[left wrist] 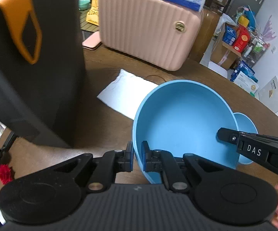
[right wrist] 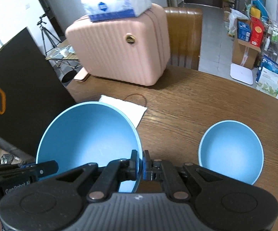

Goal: Organize plates and bowls
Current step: 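Lift and carry the light-blue bowl with both grippers toward the bowl by the rose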

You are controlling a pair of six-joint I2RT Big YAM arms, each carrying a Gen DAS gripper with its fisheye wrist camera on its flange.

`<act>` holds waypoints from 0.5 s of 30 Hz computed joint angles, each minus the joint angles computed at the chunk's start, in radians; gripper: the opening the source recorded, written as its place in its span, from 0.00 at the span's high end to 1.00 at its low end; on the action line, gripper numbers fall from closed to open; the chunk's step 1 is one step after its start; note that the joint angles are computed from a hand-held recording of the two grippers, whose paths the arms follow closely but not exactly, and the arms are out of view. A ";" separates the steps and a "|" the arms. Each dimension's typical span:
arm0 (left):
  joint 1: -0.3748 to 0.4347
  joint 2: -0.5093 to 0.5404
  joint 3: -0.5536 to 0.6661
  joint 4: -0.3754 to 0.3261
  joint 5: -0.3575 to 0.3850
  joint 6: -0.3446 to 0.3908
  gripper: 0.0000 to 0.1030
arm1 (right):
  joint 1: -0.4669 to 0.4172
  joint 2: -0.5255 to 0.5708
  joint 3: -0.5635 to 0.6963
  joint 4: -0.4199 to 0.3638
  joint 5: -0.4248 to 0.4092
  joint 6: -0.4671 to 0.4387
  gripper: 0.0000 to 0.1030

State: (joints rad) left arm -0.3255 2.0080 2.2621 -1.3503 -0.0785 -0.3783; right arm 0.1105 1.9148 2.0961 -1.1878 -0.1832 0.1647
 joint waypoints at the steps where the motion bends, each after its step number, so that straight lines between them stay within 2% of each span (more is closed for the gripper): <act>1: 0.002 -0.019 -0.025 0.007 -0.004 -0.005 0.92 | 0.005 -0.005 -0.004 -0.001 -0.001 -0.003 0.96; 15: 0.026 -0.238 -0.310 0.077 -0.051 -0.081 0.92 | 0.074 -0.097 -0.096 0.008 -0.026 -0.051 0.96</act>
